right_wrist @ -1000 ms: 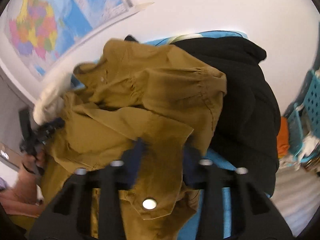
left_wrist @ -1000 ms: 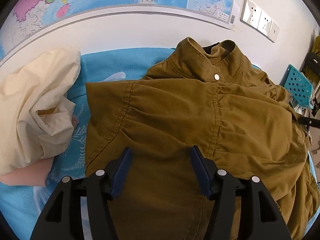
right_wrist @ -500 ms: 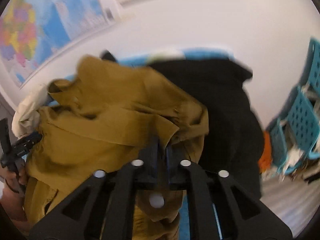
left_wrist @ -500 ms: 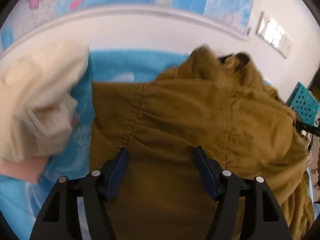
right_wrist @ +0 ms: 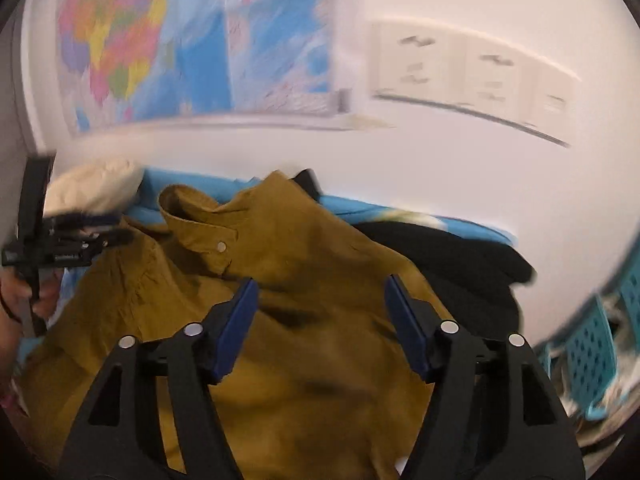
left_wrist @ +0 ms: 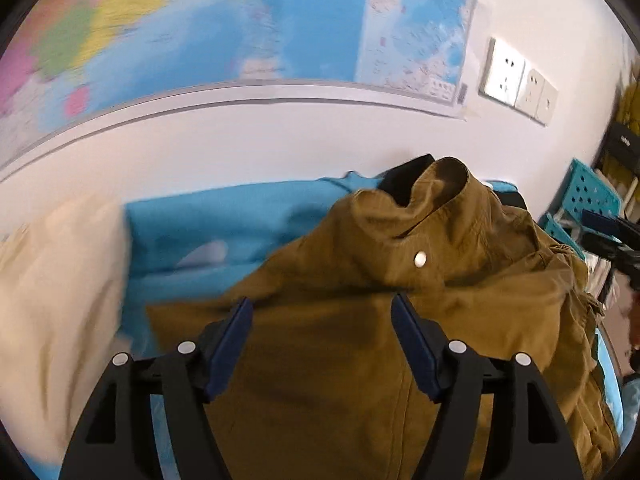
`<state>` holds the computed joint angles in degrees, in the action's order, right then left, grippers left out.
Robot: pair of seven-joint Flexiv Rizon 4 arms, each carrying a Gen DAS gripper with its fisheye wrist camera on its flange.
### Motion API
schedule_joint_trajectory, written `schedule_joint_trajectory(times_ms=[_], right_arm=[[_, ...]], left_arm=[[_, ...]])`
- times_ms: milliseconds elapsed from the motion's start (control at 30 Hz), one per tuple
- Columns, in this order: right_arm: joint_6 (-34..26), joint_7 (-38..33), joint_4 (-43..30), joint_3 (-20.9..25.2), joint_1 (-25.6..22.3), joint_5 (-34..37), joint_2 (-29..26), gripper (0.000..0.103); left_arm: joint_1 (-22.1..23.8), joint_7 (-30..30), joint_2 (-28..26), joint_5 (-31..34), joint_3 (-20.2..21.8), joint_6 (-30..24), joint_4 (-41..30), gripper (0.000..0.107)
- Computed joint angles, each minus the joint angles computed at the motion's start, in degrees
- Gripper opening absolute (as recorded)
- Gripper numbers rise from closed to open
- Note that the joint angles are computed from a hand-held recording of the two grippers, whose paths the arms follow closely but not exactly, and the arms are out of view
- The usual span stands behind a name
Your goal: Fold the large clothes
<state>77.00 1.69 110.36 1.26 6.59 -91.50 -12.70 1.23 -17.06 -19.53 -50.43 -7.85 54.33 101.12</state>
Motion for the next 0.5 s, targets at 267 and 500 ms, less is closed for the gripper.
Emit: schedule_joint_trajectory(times_ms=[267,500], right_arm=[[-9.78,-32.09,-18.23,0.26,5.91,30.13,-15.43,0.068],[2.99,-24.8,-12.1,-7.17,8.04,34.09,-11.62,0.012]], left_arm=[[-2.57,-14.02,-9.52,17.49,0.86,-6.75,-14.88,0.027],[-1.6,-16.7,-13.32,14.98,-3.33,-4.73,-19.23,0.006]])
